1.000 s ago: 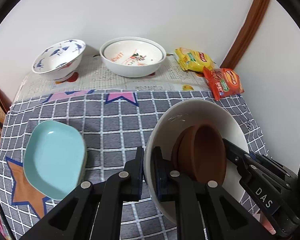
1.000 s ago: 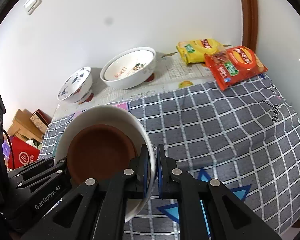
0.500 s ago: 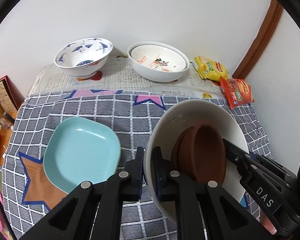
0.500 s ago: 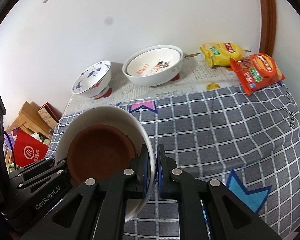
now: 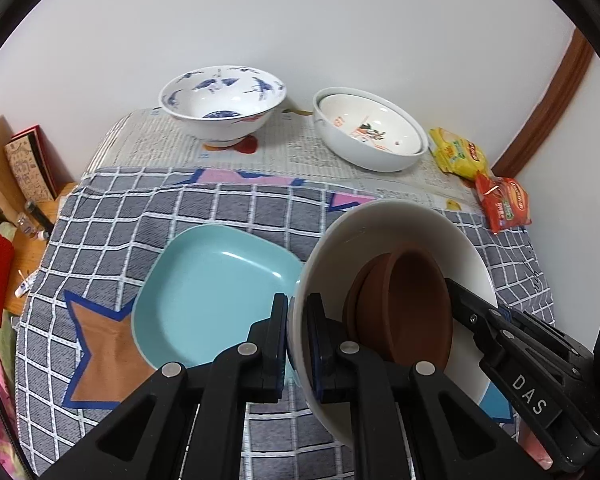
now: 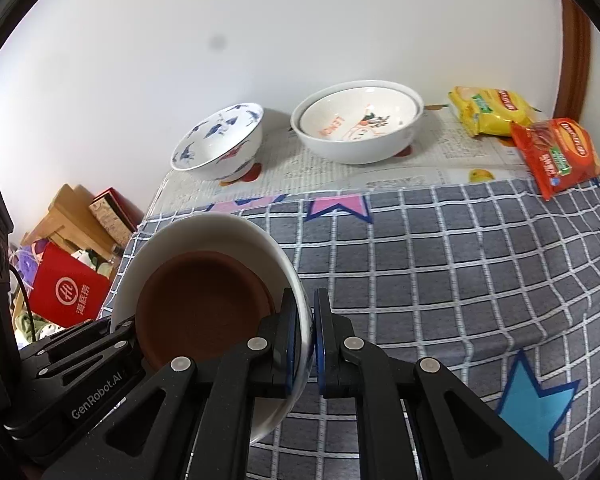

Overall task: Organize plates and bowls
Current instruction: 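Carry the white bowl with the right gripper toward the teal plate stack, then lower the white bowl onto the teal plate stack and open the right gripper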

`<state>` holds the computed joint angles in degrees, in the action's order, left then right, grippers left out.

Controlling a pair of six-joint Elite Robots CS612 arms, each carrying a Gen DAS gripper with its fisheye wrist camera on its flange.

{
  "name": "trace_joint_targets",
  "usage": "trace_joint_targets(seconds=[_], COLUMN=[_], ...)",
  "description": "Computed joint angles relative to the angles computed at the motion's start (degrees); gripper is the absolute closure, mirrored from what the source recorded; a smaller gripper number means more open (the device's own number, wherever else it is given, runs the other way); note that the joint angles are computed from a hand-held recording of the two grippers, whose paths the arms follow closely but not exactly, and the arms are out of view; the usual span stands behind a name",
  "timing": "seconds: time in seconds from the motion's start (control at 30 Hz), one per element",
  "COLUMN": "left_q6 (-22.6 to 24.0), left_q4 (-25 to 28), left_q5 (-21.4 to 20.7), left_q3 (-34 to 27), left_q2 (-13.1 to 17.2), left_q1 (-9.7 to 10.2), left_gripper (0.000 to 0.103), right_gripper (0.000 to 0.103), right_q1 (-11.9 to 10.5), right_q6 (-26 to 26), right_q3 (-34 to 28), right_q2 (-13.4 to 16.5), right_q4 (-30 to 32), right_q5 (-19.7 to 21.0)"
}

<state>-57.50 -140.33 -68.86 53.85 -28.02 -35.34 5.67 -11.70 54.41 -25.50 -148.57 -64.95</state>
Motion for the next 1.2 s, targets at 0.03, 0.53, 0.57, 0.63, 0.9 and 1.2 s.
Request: trace_joint_targets(seconds=[0.03, 0.53, 0.57, 0.63, 0.9, 1.2], left_q6=[-0.3, -4.7, -5.0, -5.4, -6.3, -6.4], left_q4=[-0.2, -1.9, -2.0, -2.1, -2.6, -3.3], left_q5=[0.0, 0.2, 0.1, 0.0, -1.3, -3.7], left_q3=[0.5, 7.6, 8.0, 8.6, 9.6, 8.9], left_q2=[-0.2, -3.1, -3.2, -3.4, -3.2, -1.6], left_q1=[0.09, 1.36, 1.48, 1.69, 2.64, 3.61], left_gripper=[0.093, 0.093, 0.093, 0.093, 0.093, 0.093], right_gripper=[0.095, 0.095, 0.095, 0.095, 0.095, 0.095], right_q1=[0.2, 2.5, 2.7, 3.0, 4.1, 4.8], right_q6=[-0.1, -2.3, -2.5, -2.9, -3.8, -4.7], right_q3=[0.0, -2.9, -3.1, -3.6, -6.4, -9.9], right_q2=[0.0, 2.1, 2.2, 2.5, 4.4, 6.7], right_q4=[0.0, 3.6, 3.8, 4.4, 7.0, 10.0], right_q5=[0.0, 1.2, 1.3, 1.3, 0.7, -1.0])
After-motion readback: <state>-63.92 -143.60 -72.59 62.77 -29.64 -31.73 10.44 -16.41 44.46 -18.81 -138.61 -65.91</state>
